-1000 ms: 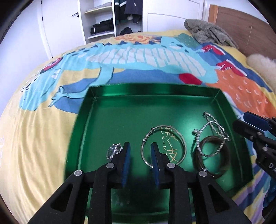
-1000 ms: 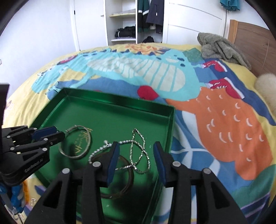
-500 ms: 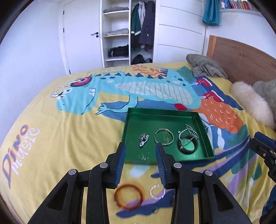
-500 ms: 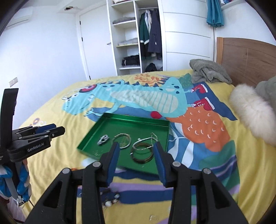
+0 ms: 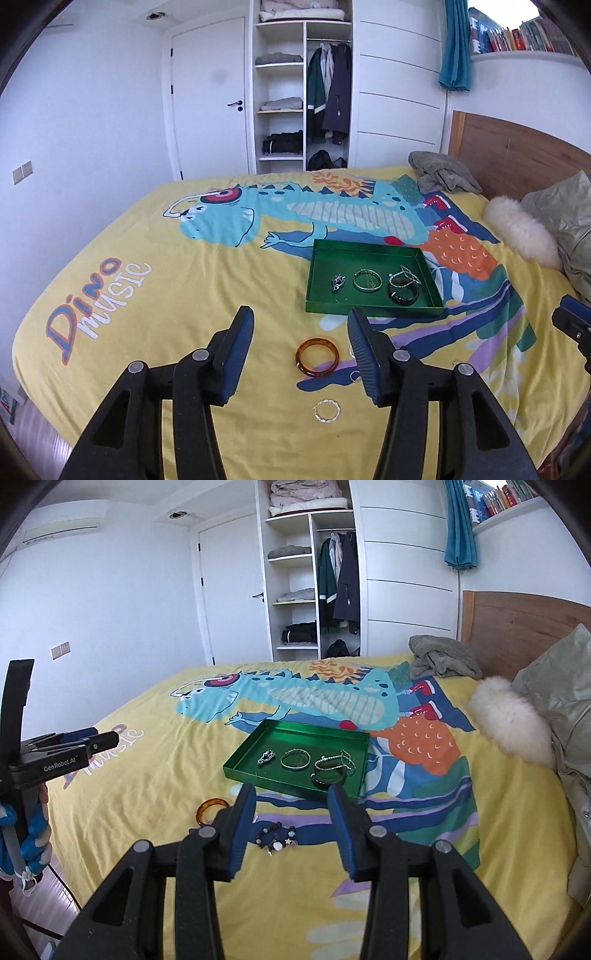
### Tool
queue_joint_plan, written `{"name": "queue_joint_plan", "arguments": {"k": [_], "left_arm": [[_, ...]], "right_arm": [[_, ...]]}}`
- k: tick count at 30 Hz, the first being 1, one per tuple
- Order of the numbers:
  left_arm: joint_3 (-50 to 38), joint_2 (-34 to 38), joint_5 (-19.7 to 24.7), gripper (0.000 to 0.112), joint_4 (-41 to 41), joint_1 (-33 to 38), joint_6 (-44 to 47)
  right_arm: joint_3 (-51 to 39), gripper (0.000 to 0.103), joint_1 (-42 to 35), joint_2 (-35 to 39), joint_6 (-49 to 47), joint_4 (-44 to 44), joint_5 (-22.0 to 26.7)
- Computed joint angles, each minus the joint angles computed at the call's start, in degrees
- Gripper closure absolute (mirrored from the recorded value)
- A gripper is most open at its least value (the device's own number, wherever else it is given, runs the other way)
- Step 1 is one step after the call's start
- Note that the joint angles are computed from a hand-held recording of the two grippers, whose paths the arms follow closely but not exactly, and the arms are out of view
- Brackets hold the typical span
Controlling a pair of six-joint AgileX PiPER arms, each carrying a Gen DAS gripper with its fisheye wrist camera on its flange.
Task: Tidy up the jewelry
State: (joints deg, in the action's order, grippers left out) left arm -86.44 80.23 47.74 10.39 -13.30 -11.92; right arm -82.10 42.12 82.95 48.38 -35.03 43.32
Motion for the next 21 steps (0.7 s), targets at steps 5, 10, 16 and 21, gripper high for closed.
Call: {"name": "queue_joint_plan", "arguments": {"k": [5, 10, 16, 21], "left_arm": [[3.6, -6.3, 1.0, 0.057, -1.2, 1.5, 1.0], [10.1, -11.1, -0.6, 0.053, -2.9, 2.6, 3.0], [18.5, -15.1, -4.5, 0.05, -3.1, 3.3, 3.7], [23.2, -15.6, -8.0, 0.05, -3.8, 3.9, 5.2]], "right_arm": [[3.6, 0.064, 4.2, -6.0, 4.9, -4.4, 2.5], [8.5, 0.064, 8.3, -11.0, 9.9, -8.5, 4.0], [15.5, 0.064, 10.9, -15.2, 15.7, -11.5, 4.4], [18.8, 0.064, 11.2, -16.4, 17.9, -12.7, 3.9]]}}
